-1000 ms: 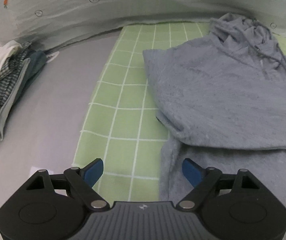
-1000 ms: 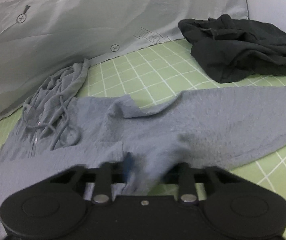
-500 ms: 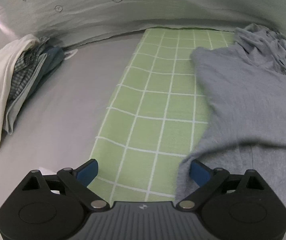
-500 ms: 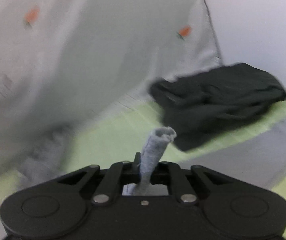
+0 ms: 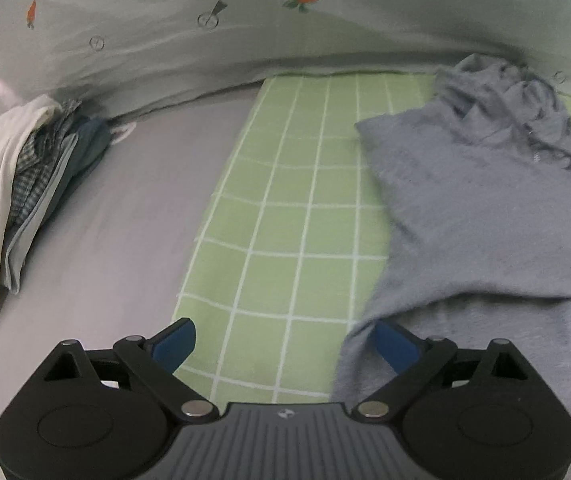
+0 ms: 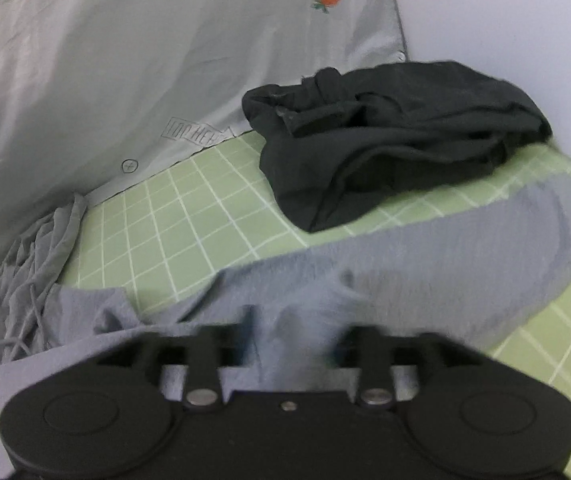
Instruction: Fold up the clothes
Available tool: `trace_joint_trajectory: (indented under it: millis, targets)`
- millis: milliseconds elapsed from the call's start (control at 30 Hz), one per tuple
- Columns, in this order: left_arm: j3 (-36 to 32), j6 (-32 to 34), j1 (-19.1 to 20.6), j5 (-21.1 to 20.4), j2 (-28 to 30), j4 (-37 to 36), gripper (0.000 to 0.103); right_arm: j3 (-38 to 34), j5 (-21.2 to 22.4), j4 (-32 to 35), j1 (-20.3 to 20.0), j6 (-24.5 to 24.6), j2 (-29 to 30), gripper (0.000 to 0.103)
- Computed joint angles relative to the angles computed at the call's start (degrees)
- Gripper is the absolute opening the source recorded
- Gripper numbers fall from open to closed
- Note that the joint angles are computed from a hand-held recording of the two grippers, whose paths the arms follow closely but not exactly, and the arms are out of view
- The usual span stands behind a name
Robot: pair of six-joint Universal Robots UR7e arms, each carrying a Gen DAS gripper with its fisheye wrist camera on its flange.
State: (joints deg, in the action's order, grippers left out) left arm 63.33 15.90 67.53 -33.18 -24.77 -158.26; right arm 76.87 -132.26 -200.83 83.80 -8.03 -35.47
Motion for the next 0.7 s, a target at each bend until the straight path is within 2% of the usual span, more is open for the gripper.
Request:
trace_joint_trajectory:
  millis: [100,167,233,267,367,400,533,633,700]
  targets:
    - [-0.1,-1.7,0.1,-2.0,-0.5,1.4,0.096,0.9,-1.0,1.4,-0.1,3.0,-0.3,0.058]
    - [-0.5,-2.3,0.1,-2.1,-0.3,2.6,0.096,1.0,-2.1,2.4,-0.1,4.4,-0.3,0.062]
    - [-0.6,-2.1,0.1,-2.1,-0.1,3.2,0.096,1.5,-2.3,1.8,-0.1,4.8,-0.3,0.062]
    - [-0.4,-2.2,0.1,-2.2,-0.1,3.3,0.096,1.8,-1.8,1.1,-0.2,4.9,-0.4,0.056]
    - [0.0,-2.5,0.1,-2.5,-0.3,4.1,0.096,2.4,-0.6,0.3,-0.2,6.0,-0.7,0.020]
    - [0.1,-2.5,0.1,-2.5,-0.3,4.4,0.096,2.5,0.1,0.5,-0.1,6.8,-0.9,0.018]
    - [0.1,-3.1,0.3,-3.0,-0.4,6.5,0.096,1.0,7.1,1.8,0.6,8.8,-0.6,0.014]
    - [0.3,-3.1,0.4,-3.5,-0.5,7.1,0.096,-2.4,13.1,5.5,2.1,5.0,1.4,0.014]
    - [0.4,-3.5,0.5,-3.9,-0.6,7.2,0.096,-4.7,16.5,10.4,3.1,2.3,3.0,0.014]
